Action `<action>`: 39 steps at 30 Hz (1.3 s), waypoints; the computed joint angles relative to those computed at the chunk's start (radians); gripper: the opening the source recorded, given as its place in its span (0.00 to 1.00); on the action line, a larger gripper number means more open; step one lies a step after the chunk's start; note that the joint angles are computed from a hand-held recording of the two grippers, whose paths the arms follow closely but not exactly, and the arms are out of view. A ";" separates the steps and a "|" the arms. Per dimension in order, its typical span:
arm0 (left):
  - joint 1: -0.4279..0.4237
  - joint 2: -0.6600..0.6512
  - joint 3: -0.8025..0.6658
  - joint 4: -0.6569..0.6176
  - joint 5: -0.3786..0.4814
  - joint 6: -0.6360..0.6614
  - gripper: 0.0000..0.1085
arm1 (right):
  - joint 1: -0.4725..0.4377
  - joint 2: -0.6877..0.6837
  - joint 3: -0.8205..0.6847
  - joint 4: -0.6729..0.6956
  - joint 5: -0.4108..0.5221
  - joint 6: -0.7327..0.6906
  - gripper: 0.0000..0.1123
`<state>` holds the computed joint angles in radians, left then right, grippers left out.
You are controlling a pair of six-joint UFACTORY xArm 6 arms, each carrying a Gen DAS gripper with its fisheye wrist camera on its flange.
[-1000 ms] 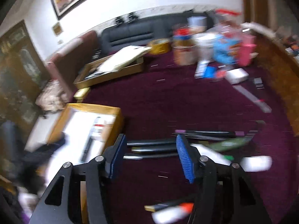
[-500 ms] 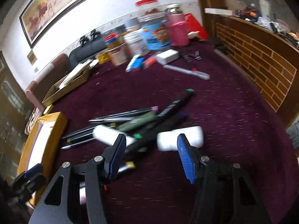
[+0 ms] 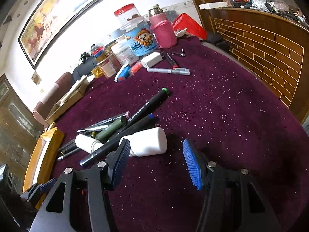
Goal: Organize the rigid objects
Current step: 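Grasp the black marker with yellow end using left tool while right tool approaches orange-capped bottle, then grasp the orange-capped white bottle with right tool while left tool carries marker to tray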
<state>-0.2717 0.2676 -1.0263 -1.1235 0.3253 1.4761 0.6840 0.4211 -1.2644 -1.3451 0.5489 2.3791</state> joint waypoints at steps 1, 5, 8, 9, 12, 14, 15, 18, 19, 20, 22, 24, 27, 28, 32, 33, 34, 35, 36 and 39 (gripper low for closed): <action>0.011 -0.002 -0.002 0.066 0.057 -0.059 0.44 | 0.001 0.004 -0.004 0.010 0.002 -0.013 0.46; 0.033 -0.045 0.026 0.191 0.179 -0.155 0.37 | 0.004 0.010 -0.013 0.013 0.005 -0.036 0.46; 0.073 -0.053 -0.007 0.150 0.275 -0.164 0.38 | -0.003 0.010 -0.007 -0.002 -0.008 -0.017 0.47; 0.075 -0.048 -0.017 0.147 0.267 -0.169 0.38 | -0.006 0.008 -0.003 -0.006 -0.015 -0.005 0.47; 0.061 -0.001 -0.068 0.191 0.217 -0.228 0.37 | -0.013 0.002 0.010 -0.011 -0.020 0.034 0.47; 0.065 0.040 -0.115 0.227 0.265 -0.274 0.37 | -0.013 -0.001 0.015 0.000 -0.009 0.045 0.47; 0.067 0.049 -0.127 0.224 0.293 -0.269 0.37 | -0.013 -0.001 0.015 0.007 -0.004 0.044 0.47; 0.064 0.058 -0.140 0.204 0.328 -0.241 0.37 | -0.006 0.002 0.010 0.056 0.029 0.018 0.47; 0.057 0.066 -0.146 0.227 0.325 -0.256 0.37 | -0.005 0.002 0.008 0.067 0.035 0.009 0.47; 0.044 0.074 -0.147 0.255 0.295 -0.272 0.37 | -0.005 0.006 0.004 0.082 0.040 -0.006 0.48; 0.015 0.068 -0.128 0.263 0.213 -0.243 0.30 | -0.005 0.014 -0.006 0.122 0.048 -0.044 0.49; 0.010 0.073 -0.127 0.273 0.167 -0.249 0.15 | -0.007 0.019 -0.012 0.153 0.050 -0.070 0.49; 0.057 0.080 -0.150 0.243 0.245 -0.247 0.13 | -0.005 0.019 -0.011 0.172 0.062 -0.077 0.49; 0.068 0.077 -0.146 0.234 0.252 -0.244 0.12 | -0.006 0.019 -0.011 0.175 0.061 -0.080 0.49; 0.064 0.073 -0.129 0.163 0.232 -0.170 0.12 | -0.010 0.026 -0.021 0.207 0.053 -0.128 0.50; 0.061 0.079 -0.134 0.153 0.228 -0.157 0.11 | -0.006 0.029 -0.029 0.237 0.063 -0.160 0.50; 0.067 0.081 -0.138 0.147 0.241 -0.151 0.11 | 0.007 0.029 -0.043 0.297 0.090 -0.217 0.50; 0.081 0.089 -0.154 0.147 0.274 -0.169 0.11 | 0.019 0.022 -0.047 0.315 0.091 -0.233 0.50; 0.100 0.097 -0.170 0.142 0.317 -0.187 0.11 | 0.031 0.012 -0.045 0.293 0.068 -0.217 0.50; 0.174 0.096 -0.192 0.086 0.444 -0.186 0.11 | 0.073 0.032 -0.105 0.334 0.004 -0.323 0.50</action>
